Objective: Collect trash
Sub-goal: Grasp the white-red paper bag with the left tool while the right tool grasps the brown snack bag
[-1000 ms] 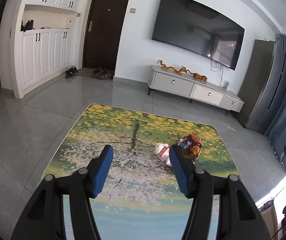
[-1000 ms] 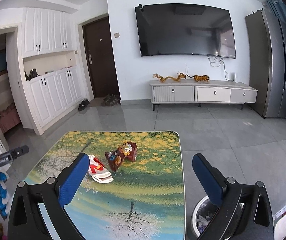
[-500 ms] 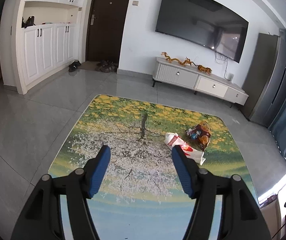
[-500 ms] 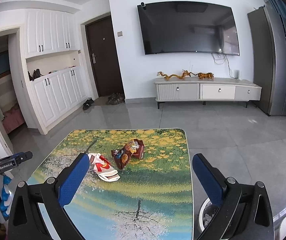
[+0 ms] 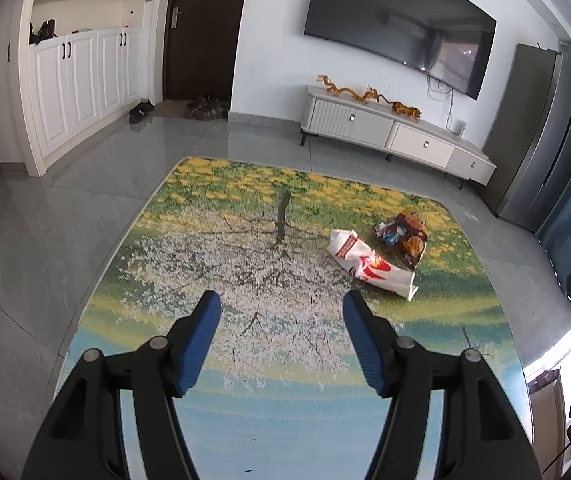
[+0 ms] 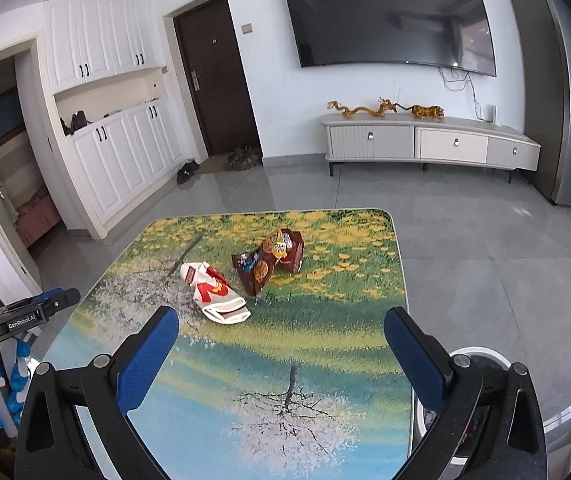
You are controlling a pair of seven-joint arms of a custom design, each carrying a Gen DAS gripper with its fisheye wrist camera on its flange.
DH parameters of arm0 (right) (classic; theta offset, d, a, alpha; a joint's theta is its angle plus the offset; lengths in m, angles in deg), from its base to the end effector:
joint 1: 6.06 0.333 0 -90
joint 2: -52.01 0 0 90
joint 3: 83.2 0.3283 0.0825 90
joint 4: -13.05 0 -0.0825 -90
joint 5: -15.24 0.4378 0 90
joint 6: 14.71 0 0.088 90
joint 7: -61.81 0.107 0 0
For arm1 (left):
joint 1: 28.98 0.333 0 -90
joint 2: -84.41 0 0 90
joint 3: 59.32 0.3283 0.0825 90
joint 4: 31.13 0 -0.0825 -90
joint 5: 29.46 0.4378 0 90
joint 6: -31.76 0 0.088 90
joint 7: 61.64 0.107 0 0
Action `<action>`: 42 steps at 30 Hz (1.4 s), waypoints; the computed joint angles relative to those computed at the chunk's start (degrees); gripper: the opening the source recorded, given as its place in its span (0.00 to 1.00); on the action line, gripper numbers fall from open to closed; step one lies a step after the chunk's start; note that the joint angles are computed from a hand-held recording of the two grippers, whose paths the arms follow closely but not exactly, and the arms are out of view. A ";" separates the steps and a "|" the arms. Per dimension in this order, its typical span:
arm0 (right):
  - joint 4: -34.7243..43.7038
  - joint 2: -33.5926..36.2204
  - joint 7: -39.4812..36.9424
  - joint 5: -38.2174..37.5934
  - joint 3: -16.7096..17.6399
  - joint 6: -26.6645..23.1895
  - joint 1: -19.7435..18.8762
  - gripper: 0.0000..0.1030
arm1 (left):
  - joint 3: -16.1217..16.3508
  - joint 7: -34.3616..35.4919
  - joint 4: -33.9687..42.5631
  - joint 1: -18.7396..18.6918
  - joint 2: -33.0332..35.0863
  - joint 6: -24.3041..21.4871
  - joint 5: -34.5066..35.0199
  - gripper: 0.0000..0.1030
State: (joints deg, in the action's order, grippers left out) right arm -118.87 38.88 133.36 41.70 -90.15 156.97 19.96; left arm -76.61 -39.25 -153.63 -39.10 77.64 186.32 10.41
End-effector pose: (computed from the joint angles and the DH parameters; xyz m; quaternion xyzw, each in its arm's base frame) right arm 0.5451 0.1508 0.5301 -0.6955 0.5576 -0.2007 0.4062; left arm 0.5263 -0.3029 0.5137 -0.6973 0.5958 -0.3165 0.2420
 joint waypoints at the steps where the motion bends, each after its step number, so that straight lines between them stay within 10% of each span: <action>1: 0.21 0.24 -0.72 0.74 -0.46 -0.32 0.53 1.00 | 0.14 0.75 0.21 -0.12 0.51 0.12 -0.76 0.60; 12: 4.59 4.92 -8.01 8.36 1.58 -5.19 -2.18 1.00 | 2.63 14.56 4.30 -3.48 7.24 2.47 -15.80 0.60; 22: 10.13 10.10 -16.31 17.12 5.43 -9.11 -7.57 0.90 | 1.50 41.24 14.07 -4.99 17.62 2.41 -52.53 0.59; 42: 29.89 27.67 -17.76 27.74 14.17 -22.65 -19.07 0.69 | 1.23 40.86 30.75 -4.34 32.20 -4.47 -67.77 0.52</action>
State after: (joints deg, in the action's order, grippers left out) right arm -88.98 66.55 115.60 69.44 -75.97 134.32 0.90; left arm -75.38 1.61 -122.88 -43.44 109.84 181.85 -57.37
